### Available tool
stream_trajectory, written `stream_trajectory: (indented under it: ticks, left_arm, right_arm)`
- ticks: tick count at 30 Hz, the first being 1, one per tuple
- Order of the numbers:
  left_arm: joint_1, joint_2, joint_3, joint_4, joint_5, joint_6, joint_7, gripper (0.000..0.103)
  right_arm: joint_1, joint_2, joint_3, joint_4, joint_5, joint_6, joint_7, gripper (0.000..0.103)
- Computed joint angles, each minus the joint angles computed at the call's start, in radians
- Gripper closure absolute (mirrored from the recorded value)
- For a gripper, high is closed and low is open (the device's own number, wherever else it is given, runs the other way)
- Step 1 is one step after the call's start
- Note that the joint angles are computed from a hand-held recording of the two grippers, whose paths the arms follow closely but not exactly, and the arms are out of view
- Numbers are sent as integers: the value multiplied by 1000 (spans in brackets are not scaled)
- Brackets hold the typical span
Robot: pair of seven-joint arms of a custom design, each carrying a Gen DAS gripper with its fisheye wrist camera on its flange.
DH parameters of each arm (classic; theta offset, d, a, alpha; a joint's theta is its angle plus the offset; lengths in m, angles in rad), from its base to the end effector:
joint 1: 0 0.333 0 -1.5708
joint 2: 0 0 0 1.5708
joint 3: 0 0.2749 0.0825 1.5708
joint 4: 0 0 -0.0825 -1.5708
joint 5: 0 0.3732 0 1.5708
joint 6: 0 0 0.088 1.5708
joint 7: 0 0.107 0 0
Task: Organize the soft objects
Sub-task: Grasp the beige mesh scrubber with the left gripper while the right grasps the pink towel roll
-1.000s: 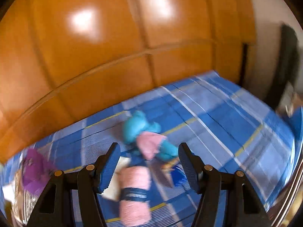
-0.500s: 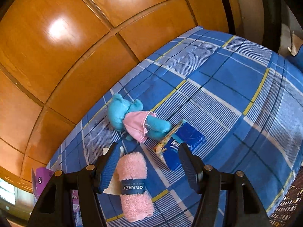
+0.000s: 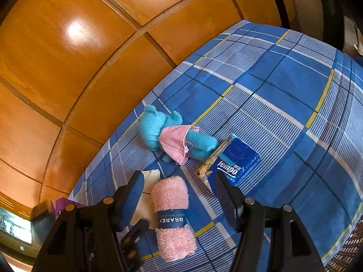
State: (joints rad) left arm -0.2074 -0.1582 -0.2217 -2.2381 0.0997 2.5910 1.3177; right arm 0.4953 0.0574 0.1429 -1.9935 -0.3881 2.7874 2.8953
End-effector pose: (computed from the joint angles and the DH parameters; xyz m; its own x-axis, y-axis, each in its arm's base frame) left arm 0.4834 -0.2263 0.4551 -0.2518 -0.9678 0.0026 -0.8418 0.2177 -0.4940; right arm 0.4746 0.3718 0.4808 -0.1807 -0.8382 -0.5146 -0.7601 0.4510 -0.4678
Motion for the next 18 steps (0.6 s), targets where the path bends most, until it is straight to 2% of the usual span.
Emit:
stream_trajectory:
  ticks: [2, 8, 10, 15, 18]
  left_arm:
    - [7, 66, -4, 55, 33, -24, -13, 46]
    - [8, 174, 11, 143, 0, -35, 5, 49]
    - [8, 157, 14, 114, 31, -4, -10, 54]
    - [15, 73, 21, 16, 3, 28, 13, 81]
    - [23, 2, 23, -70, -6, 58, 7, 86]
  right_arm:
    - [-3, 4, 2, -2, 28, 12, -19, 39]
    - [-3, 27, 11, 19, 132, 13, -128, 39]
    - [-1, 36, 15, 29, 177, 5, -179, 39]
    - [7, 74, 28, 82, 279, -67, -323, 44]
    - [11, 115, 41, 144, 353, -156, -431, 44]
